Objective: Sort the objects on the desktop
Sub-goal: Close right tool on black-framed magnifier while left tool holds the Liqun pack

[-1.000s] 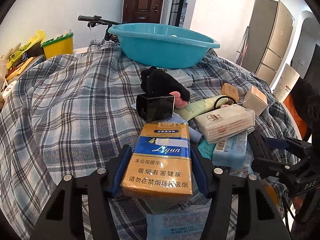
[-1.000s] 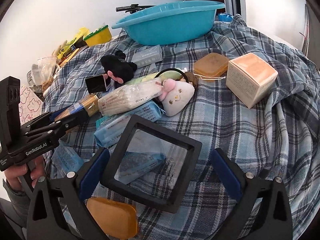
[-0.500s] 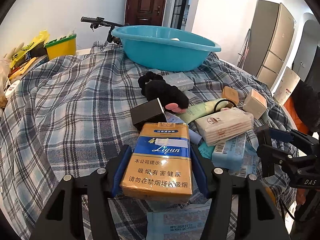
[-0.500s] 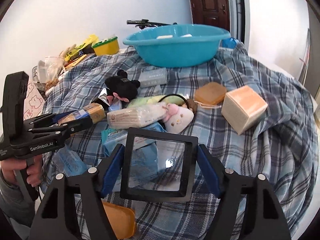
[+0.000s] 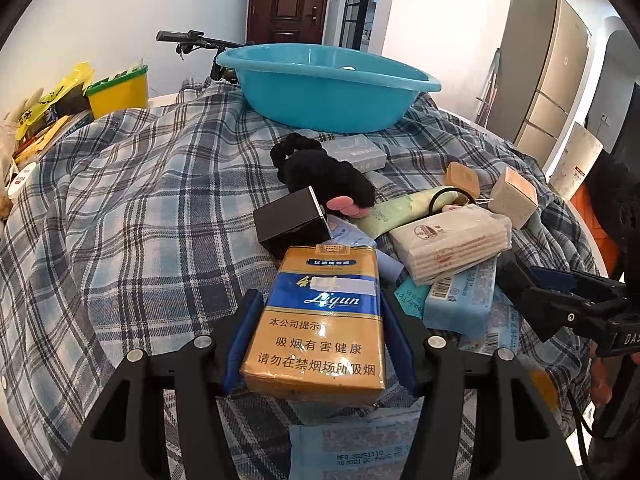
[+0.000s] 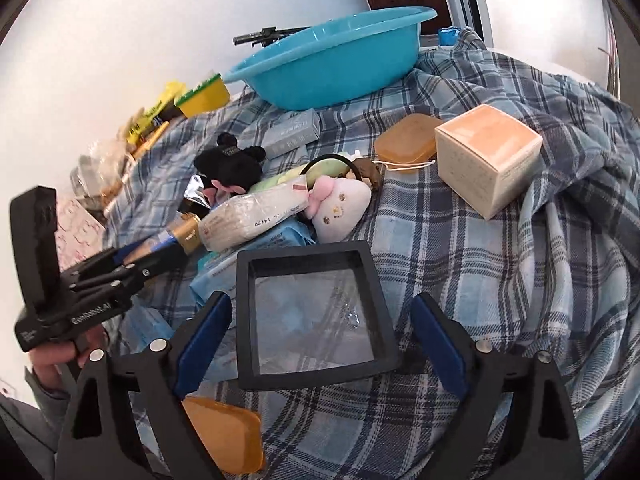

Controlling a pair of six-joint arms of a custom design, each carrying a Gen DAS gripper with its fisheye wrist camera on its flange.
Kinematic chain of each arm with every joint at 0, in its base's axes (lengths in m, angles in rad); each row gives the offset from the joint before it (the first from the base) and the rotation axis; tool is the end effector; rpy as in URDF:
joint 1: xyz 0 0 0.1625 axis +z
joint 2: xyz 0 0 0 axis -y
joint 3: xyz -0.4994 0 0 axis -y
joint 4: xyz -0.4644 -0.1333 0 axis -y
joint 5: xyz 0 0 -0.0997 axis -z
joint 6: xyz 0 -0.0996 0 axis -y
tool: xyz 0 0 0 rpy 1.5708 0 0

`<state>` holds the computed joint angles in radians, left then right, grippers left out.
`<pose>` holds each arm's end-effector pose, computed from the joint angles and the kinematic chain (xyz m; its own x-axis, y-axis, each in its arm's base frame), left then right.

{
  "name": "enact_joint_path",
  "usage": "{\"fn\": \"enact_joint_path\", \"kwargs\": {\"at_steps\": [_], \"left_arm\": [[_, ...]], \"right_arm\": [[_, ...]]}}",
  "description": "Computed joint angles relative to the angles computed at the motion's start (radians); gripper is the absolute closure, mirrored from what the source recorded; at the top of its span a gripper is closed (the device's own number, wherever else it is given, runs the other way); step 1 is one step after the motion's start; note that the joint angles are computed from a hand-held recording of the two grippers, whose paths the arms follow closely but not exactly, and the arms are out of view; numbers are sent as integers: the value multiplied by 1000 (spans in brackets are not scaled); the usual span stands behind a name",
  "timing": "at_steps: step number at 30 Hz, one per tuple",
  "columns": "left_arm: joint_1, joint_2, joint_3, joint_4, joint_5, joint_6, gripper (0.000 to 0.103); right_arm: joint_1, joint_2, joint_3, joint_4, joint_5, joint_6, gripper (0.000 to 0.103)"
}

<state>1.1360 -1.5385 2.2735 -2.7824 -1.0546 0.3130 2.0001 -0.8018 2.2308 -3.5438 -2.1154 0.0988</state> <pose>-0.0405 -0.5203 0.3190 -0.7260 0.4013 -0.5585 0.6283 0.7172 -0.3014 0.3000 -0.4591 0.0403 -0.9201 -0.0349 0.3901 -0.2667 0.7853 -0.5588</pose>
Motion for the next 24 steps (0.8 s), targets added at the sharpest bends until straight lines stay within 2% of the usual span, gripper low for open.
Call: {"fn": "enact_joint_path", "kwargs": {"at_steps": [1,3,9,11,14,15,18,21,23,24], "left_arm": [[0,1,0,1,2,0,42],[-1,2,0,4,4,0,42],[-5,2,2,5,4,4,42],[-5,3,2,5,6,2,42],[-5,5,1,6,10,0,42],[-5,4,2,7,9,1,42],[-5,2,2,7,6,2,42],[-3,0,2,5,6,1,42],[-1,0,2,4,6,-2,42],[1,1,1,5,6,-3,42]], "right_arm": [[-1,3,3,-14,6,-8,14],[3,14,0,-28,-2,-44,31],[22,33,-5,-86,-35,-107,33],[52,59,-19,-142,-90,-186,33],[112,126,-69,-231,-208,-374,33],[120,134,-78,-230,-203,-409,33],[121,130,-79,-208,-108,-437,33],[131,141,-90,-197,-104,-472,33],[119,129,-92,-124,-83,-427,34],[105,114,-88,-74,-45,-388,34]]}}
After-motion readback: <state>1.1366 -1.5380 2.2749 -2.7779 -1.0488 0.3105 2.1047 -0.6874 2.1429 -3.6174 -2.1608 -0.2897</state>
